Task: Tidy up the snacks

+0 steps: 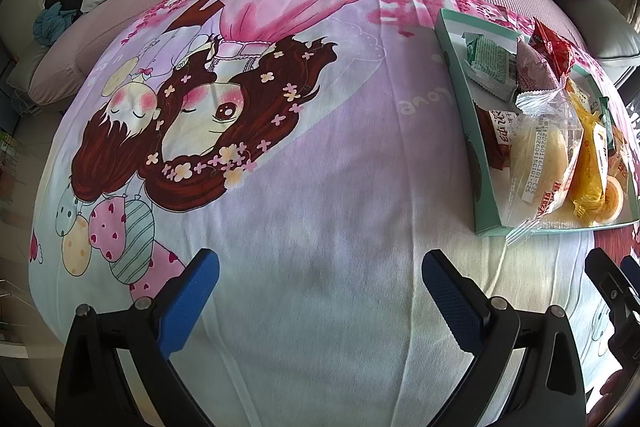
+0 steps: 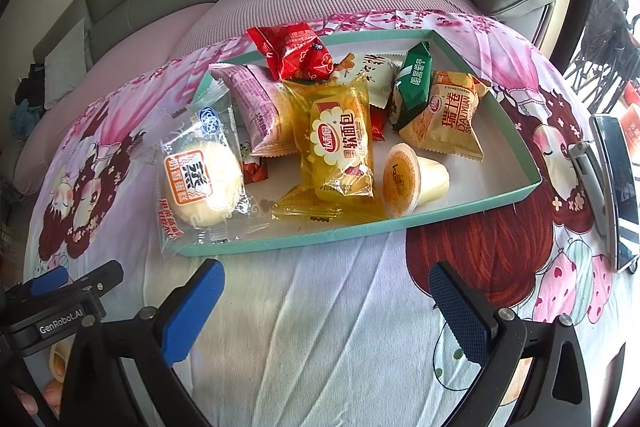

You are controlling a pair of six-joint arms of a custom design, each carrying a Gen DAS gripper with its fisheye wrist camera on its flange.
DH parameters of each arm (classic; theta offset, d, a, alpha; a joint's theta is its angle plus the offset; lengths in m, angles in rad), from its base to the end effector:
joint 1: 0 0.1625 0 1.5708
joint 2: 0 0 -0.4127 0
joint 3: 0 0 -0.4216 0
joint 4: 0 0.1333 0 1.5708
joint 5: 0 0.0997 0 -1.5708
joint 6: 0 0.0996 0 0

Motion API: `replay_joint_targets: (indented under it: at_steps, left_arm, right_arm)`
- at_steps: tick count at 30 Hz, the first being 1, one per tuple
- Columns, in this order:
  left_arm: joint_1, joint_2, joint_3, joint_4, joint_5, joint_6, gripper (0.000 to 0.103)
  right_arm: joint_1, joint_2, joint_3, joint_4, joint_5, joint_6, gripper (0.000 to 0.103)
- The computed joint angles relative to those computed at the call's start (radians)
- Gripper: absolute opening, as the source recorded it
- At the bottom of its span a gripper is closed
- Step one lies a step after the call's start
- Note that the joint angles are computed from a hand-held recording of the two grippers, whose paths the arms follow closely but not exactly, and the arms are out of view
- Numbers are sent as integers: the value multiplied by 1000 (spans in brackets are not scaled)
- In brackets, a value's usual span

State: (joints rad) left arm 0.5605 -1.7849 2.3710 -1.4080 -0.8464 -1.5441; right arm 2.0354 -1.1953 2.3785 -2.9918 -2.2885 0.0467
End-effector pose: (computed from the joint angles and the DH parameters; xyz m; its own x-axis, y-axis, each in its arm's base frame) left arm -0.1361 -0.3207 0.2101 -0.6206 -0.3659 -0.6935 0.0006 0.8842 -0.4670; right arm 0.2512 -0.3498 0.1067 -0.7624 -0.1583 0.6275 -0.4003 0.8772 -0.2651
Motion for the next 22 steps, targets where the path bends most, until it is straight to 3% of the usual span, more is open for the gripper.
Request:
replay_joint_targets:
  at_steps: [22]
  left_arm:
    - [-18,-21,10,12,12,-17,101]
  right_arm:
    - [-1,-1,0,0,1,0,103]
